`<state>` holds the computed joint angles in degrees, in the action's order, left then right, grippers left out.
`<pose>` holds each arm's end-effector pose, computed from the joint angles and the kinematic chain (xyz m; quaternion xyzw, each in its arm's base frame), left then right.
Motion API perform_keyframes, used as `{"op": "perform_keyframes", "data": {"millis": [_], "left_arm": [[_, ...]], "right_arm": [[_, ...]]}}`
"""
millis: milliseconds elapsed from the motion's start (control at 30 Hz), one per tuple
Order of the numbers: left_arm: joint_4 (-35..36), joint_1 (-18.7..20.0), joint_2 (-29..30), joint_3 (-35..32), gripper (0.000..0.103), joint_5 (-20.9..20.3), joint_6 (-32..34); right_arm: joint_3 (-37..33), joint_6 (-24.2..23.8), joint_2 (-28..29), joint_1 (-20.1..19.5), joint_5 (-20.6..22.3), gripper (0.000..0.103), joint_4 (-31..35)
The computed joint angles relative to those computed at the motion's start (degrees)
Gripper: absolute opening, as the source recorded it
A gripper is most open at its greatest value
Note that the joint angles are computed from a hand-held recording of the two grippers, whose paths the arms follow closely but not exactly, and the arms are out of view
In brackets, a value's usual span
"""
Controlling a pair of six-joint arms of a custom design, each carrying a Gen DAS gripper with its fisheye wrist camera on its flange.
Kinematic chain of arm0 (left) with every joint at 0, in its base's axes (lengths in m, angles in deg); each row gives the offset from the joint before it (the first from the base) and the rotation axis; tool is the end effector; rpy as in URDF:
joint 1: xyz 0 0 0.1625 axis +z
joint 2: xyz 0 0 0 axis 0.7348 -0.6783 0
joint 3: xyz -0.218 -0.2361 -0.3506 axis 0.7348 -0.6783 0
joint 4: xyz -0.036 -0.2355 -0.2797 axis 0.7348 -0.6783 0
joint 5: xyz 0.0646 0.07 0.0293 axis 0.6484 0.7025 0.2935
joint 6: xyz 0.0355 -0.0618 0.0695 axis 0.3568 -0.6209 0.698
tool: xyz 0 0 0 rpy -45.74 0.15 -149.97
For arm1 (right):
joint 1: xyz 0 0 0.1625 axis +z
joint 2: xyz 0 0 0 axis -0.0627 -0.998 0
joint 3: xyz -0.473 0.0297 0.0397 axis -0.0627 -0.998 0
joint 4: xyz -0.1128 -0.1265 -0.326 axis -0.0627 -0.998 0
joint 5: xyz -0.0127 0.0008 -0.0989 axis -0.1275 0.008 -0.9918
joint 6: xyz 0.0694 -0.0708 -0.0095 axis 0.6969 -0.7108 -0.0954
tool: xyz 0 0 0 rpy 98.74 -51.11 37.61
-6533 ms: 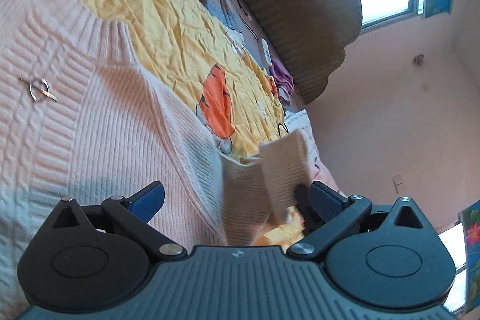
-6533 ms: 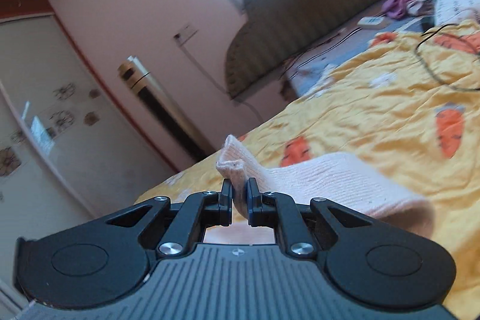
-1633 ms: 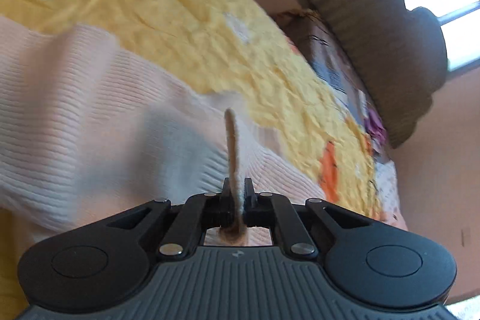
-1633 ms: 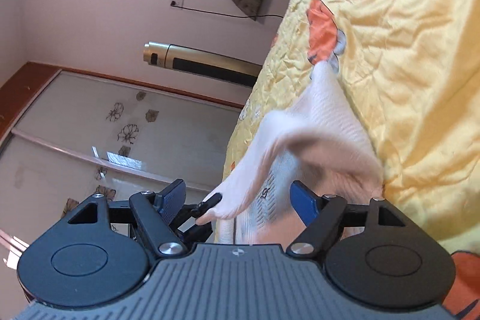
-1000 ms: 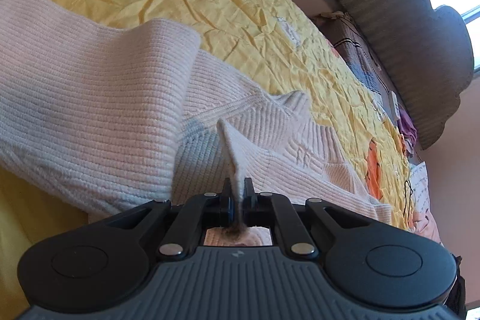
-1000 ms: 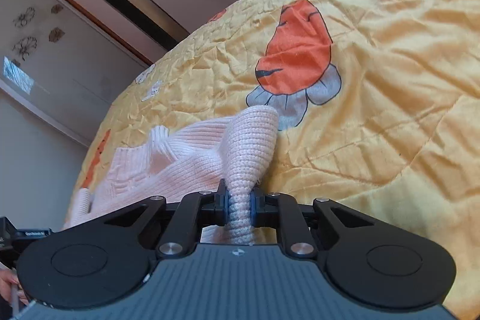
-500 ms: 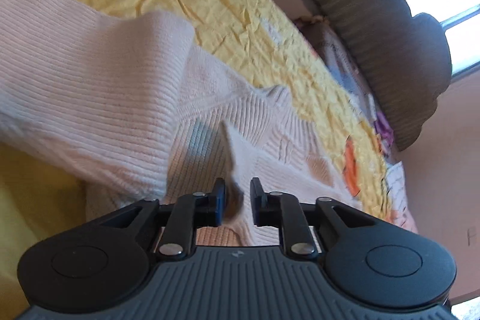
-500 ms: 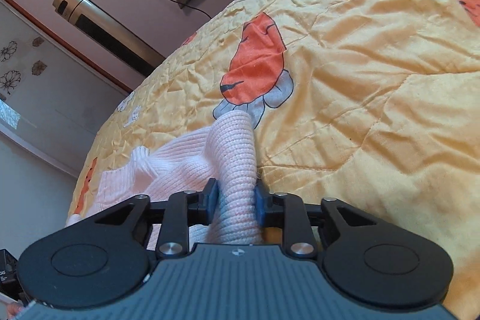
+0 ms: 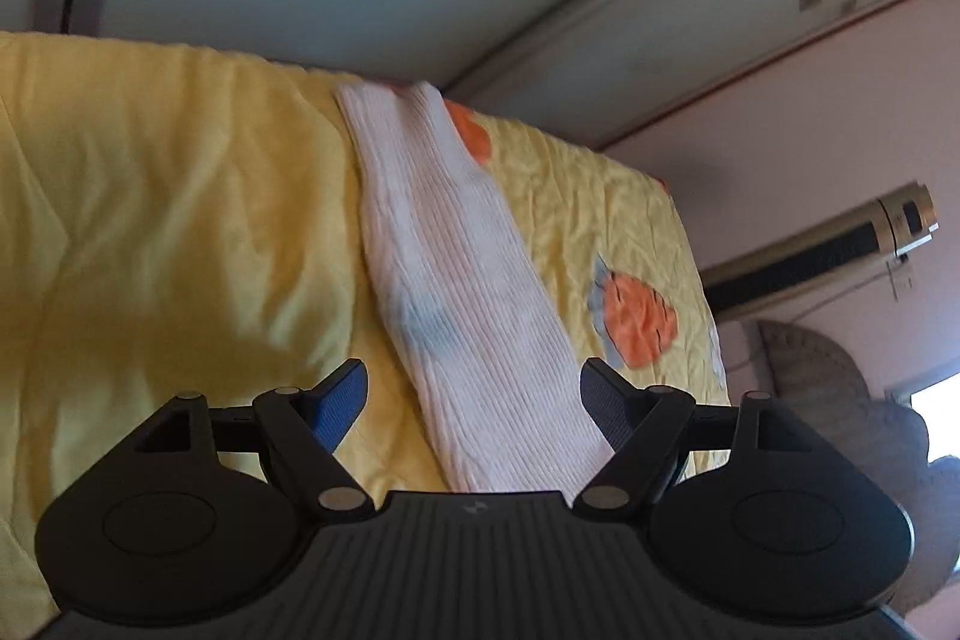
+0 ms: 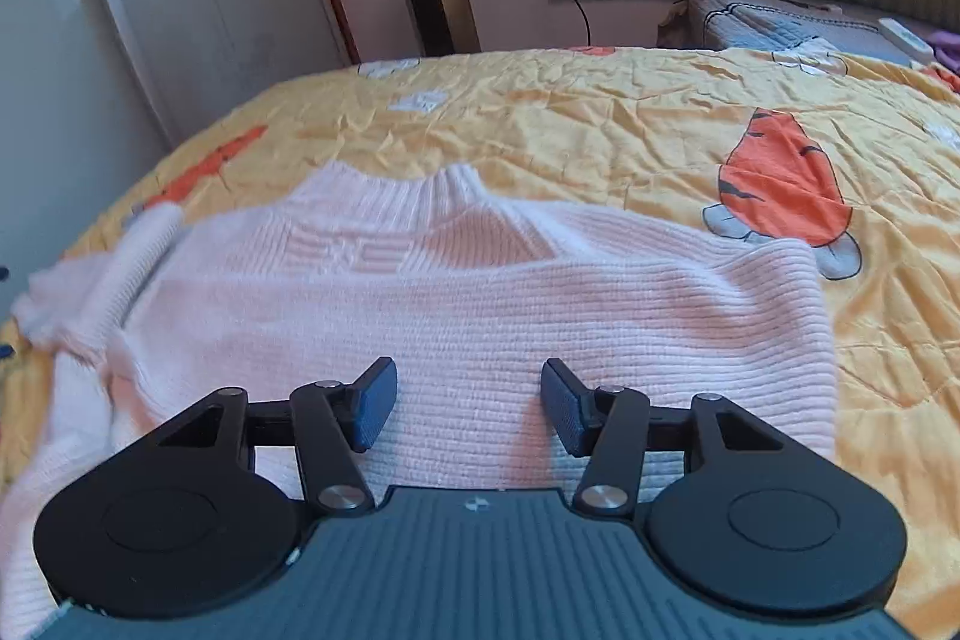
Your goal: Fold small clothes
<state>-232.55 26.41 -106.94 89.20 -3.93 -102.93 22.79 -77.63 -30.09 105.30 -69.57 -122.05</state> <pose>0.0095 -0.6660 0.3994 -0.2984 0.8019 -0.5115 0.0790 0.2205 -0.6364 0.1365 0.1617 -0.8815 0.3649 0.2522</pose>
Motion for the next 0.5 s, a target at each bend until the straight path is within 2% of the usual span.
{"op": "perform_keyframes", "data": {"millis": [33,100,167,200,267,400,467,500], "left_arm": [[-1.1,0.2,0.3,-0.3,0.078,1.1,0.6],[-0.9,1.2,0.4,-1.2,0.078,1.9,0.0],[-0.7,2.5,0.7,-2.1,0.078,1.1,-2.1],[-0.5,3.1,1.0,-2.8,0.078,0.8,-3.4],[-2.0,4.2,1.7,-3.9,0.078,-0.5,-3.6],[-1.3,4.8,2.7,-6.8,0.077,0.0,-2.0],[-0.8,5.4,2.8,-7.4,0.077,-2.1,-3.0],[-1.5,6.0,2.5,-7.2,0.071,-4.9,-4.0]], "right_arm": [[0.1,-2.0,1.0,0.0,-0.4,0.065,-2.2],[1.8,-7.2,2.5,-0.2,1.2,0.08,-8.1],[2.6,-11.4,4.3,-0.1,1.0,0.084,-13.1],[2.3,-12.2,4.7,0.3,0.3,0.086,-13.4],[2.1,-12.0,4.6,0.3,0.4,0.089,-12.7],[2.7,-11.0,3.8,-0.2,2.4,0.097,-11.2],[2.6,-11.2,3.9,-0.2,2.3,0.099,-10.9],[2.5,-11.2,3.9,-0.2,2.4,0.099,-10.8]]}}
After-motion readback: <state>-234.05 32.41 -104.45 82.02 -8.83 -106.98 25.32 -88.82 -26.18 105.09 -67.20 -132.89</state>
